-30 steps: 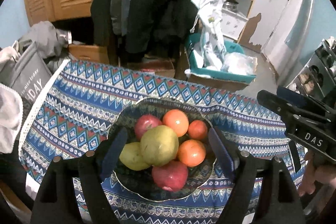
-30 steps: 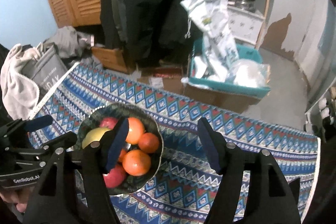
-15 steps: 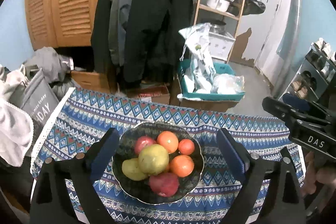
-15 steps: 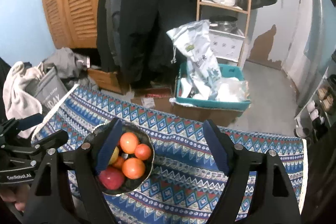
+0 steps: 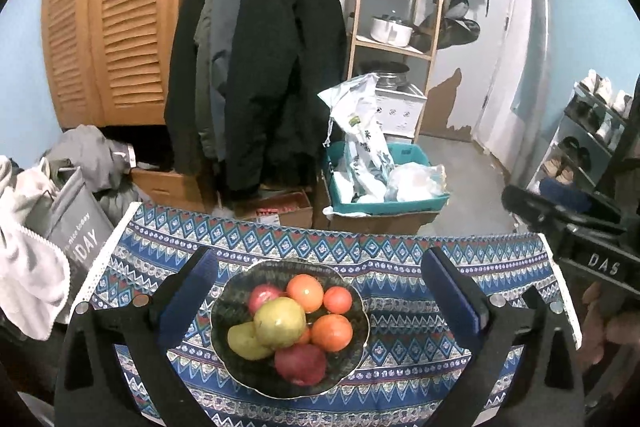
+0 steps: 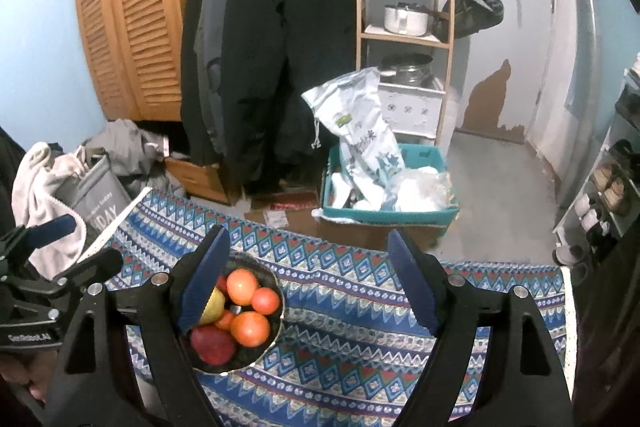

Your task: Organize fruits

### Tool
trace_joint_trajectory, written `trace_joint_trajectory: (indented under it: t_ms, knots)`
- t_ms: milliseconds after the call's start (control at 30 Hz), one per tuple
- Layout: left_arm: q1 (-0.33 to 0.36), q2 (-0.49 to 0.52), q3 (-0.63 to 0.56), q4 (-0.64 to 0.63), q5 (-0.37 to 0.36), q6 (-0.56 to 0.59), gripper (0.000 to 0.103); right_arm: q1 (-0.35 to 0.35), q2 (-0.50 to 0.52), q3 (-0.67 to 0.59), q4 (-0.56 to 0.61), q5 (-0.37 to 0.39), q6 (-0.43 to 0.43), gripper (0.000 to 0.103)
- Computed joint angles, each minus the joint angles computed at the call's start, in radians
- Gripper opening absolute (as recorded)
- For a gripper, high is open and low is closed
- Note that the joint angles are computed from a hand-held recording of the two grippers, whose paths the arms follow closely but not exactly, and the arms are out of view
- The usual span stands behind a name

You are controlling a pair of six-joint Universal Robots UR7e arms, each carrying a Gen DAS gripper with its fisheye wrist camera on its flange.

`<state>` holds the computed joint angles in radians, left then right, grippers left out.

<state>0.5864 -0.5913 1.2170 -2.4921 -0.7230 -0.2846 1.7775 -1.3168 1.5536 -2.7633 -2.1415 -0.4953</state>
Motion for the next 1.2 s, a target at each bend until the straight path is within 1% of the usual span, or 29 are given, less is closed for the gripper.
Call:
trace_joint_trajectory:
  t_ms: [100,233,333,633,733,1200]
  knots:
    - [-0.003,0.004,-0.004,-0.001,0.003,0.004,0.102,0.002,-0.003,0.009,-0.036,-0.023,-0.026,0.080]
    - [-0.010,0.006,-0.005,-0.003,0.008,0.005,0.102,-0.007,-0.012,0.010,-0.033,-0.021,-0.016,0.080]
    - [-0.017,0.010,-0.007,-0.009,0.024,0.018,0.102,-0.010,-0.019,0.013,-0.040,-0.020,-0.017,0.080]
    - [-0.026,0.016,-0.016,-0.027,0.023,0.054,0.102,-0.010,-0.032,0.023,-0.047,-0.014,-0.016,0.080]
    - [-0.026,0.018,-0.020,-0.021,0.015,0.050,0.102,-0.009,-0.031,0.022,-0.047,-0.014,-0.019,0.080]
    - [-0.025,0.020,-0.027,0.002,0.019,0.022,0.102,-0.014,-0.033,0.013,-0.035,-0.022,-0.010,0.080]
